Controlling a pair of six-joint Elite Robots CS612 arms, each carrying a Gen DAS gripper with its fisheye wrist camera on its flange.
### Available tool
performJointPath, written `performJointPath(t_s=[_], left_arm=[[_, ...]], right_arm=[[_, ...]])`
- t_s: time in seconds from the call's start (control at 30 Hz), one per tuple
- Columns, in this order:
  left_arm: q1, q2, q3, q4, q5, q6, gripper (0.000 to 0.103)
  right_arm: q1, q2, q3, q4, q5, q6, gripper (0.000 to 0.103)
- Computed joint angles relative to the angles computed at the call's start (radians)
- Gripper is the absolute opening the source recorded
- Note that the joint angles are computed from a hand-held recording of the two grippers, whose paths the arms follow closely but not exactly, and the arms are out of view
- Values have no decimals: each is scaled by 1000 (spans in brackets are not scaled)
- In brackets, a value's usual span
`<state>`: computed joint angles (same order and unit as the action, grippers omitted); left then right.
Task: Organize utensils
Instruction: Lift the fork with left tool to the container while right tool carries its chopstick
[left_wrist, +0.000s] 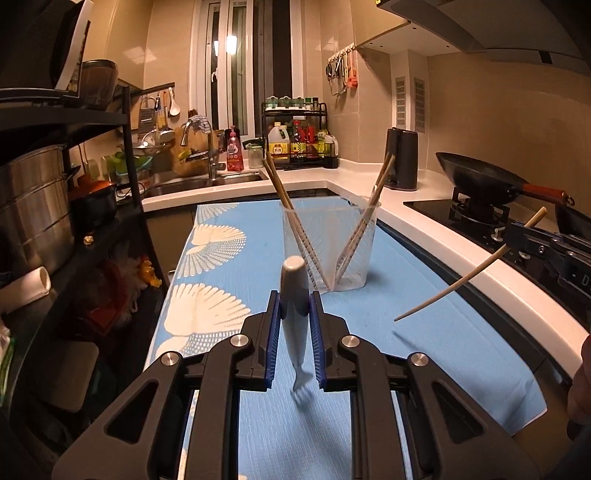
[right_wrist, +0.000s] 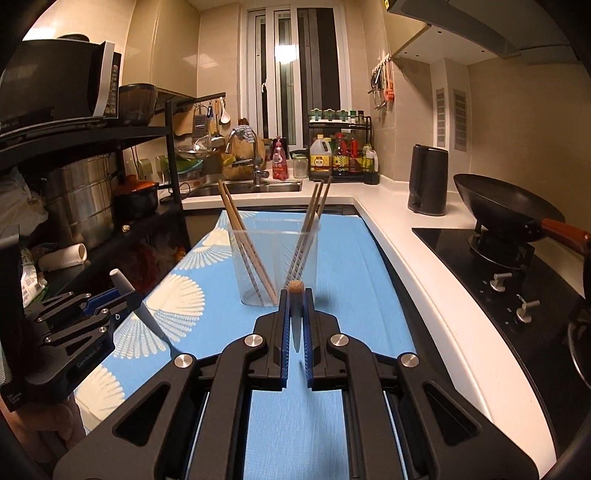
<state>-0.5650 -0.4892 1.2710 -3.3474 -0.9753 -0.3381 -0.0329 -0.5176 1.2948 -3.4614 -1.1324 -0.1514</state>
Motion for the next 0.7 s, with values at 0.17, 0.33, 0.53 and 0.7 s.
performJointPath(t_s=[0.17,0.33,0.53,0.7], left_arm=[[43,-35,-24,86,-127,-64,15],[81,-41,-102,155,-239,-73,15],[117,-13,-253,200,-340,-45,14],[127,50,-416,241,-344,5,14]], right_arm=[[0,-17,-68,141,48,-19,7],[0,-24,-161,270,101,-38,7],[9,0,-318,438,119,-55,7],[21,49,-460,467,116,-33,7]])
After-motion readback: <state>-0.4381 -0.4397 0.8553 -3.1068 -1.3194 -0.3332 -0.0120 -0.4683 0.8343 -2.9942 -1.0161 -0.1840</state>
